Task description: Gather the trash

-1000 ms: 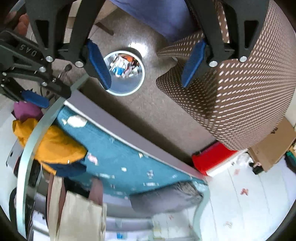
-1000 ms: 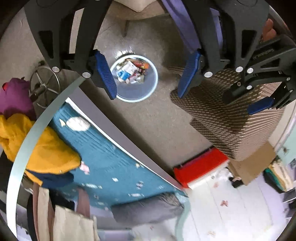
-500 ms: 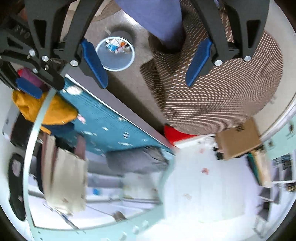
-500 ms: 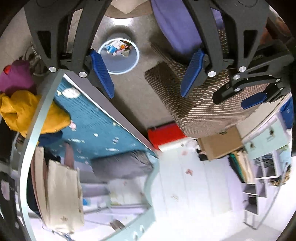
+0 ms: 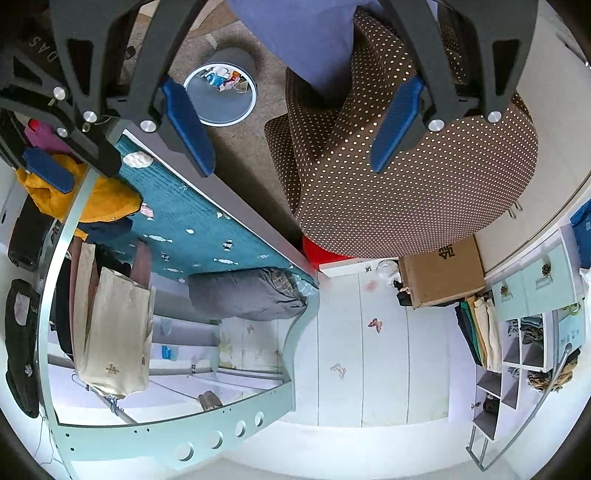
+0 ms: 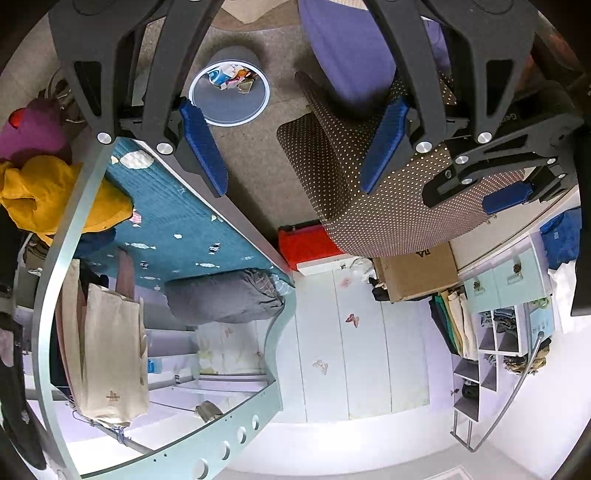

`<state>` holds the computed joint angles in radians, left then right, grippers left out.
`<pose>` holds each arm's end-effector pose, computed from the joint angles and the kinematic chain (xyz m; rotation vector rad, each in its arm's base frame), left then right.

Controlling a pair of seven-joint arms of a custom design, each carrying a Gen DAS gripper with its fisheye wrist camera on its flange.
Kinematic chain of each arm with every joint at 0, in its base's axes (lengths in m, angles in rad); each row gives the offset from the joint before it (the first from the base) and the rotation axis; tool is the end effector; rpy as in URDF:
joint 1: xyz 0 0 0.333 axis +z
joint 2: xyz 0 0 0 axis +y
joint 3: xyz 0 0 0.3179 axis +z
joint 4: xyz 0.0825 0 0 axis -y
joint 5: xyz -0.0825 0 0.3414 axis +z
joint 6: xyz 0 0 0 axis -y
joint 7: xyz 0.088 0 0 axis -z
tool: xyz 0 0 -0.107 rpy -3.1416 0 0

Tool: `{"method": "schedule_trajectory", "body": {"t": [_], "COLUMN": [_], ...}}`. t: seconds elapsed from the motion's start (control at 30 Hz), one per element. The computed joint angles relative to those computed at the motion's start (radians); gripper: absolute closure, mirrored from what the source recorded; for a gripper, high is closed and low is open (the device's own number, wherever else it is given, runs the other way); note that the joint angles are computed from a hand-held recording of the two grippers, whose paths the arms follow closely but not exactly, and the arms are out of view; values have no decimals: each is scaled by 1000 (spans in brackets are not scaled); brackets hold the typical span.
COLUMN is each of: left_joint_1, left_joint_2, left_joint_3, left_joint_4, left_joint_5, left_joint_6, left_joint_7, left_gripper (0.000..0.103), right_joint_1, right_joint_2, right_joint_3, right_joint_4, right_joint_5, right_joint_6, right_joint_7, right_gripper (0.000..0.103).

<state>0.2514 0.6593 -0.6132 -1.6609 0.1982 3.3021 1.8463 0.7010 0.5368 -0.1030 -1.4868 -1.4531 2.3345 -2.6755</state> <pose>0.6776 -0.1584 0.4402 -1.1253 1.9627 -1.1926 0.5786 0.3927 0.4293 -1.1069 1.7706 -1.0971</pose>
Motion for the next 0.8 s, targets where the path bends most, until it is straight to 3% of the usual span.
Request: {"method": "schedule_trajectory", "body": {"t": [0.33,0.8], "left_joint_1": [-19,-71], "left_joint_2": [-43,-76], "left_joint_3": [53,149], "left_joint_4": [-65,-89], "left_joint_5": [53,115], "left_joint_6": [88,124], "left_joint_7": [-84,-207], "left_gripper": [18,18], "right_joint_1": [18,19], "right_joint_2": [-20,-19], "right_joint_3": [14,22], "right_joint_4": [-26,-26], "right_joint_5": [-31,-35], "right_joint_6": [-47,-59], "right_joint_7": [23,20], "right_gripper": [28,27]}}
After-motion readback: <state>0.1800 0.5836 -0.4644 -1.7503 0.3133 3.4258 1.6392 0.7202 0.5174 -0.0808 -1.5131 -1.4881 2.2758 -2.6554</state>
